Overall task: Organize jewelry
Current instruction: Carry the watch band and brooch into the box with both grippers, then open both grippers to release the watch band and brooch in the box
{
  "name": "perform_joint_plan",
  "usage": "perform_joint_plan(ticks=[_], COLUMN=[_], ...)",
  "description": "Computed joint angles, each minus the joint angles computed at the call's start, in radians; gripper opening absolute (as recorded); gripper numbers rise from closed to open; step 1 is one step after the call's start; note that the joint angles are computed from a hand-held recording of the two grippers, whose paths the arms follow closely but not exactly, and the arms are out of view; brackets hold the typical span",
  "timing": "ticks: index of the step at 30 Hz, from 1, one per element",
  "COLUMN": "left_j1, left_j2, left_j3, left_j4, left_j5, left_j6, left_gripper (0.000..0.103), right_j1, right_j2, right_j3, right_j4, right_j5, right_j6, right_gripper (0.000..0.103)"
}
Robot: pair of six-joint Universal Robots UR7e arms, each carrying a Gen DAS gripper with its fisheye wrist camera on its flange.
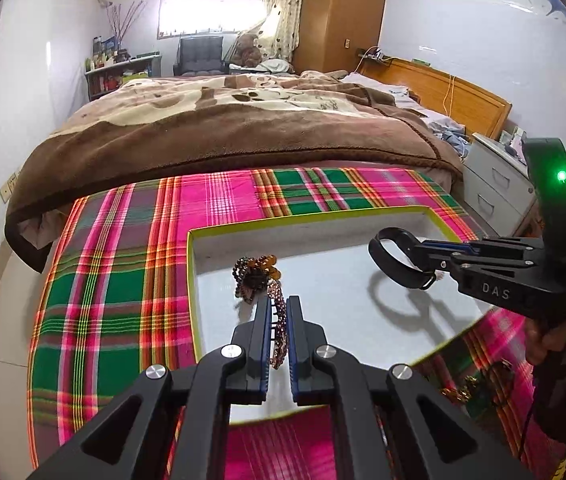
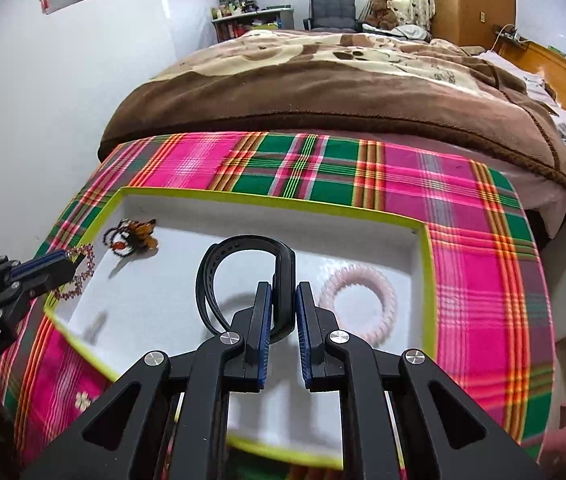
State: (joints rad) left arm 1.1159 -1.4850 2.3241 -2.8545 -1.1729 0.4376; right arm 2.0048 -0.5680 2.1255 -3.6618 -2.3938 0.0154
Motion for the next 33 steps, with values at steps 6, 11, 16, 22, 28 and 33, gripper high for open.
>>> perform_joint_plan(ticks=[6,11,16,22,28,33], left_j1=[0.021,0.034,0.046,0.054,0.055,0.053], left_j2=[0.054,0.074,0.084,0.072,0.077,0.064], left_j3=[-0.021,-0.028,-0.035,-0.038,-0.039,-0.029], left_j4=[-0.028,-0.037,-0.035,-0.021,-0.017,-0.027], left_j5=[0.019,0.024,0.027,0.012,0.03,0.021], left_j6=[0.014,0.009,-0.007,-0.005,-0.011,-0.019], left_gripper=[0.007,0.007,0.007,0.007,0.009,0.019], right_j1=[-0.021,-0.028,-0.033,-0.03,-0.029,-0.021], right_j2=[0.01,0.022,0.034,0.035,0.041,0.038], right_j3=[-0.042,-0.068,-0.078,-0.083,-0.083,-0.073], right_j4=[0.045,0.083,0.086,0.096,0.074,0.044], right_j5=[0.0,-0.014,-0.021,-0.029,-0.028,-0.023], right_j6=[-0.012,-0.01,-0.006,-0.008,-0.016,-0.03], right_gripper=[0.013,0.013,0.013,0.013,0.013,0.03])
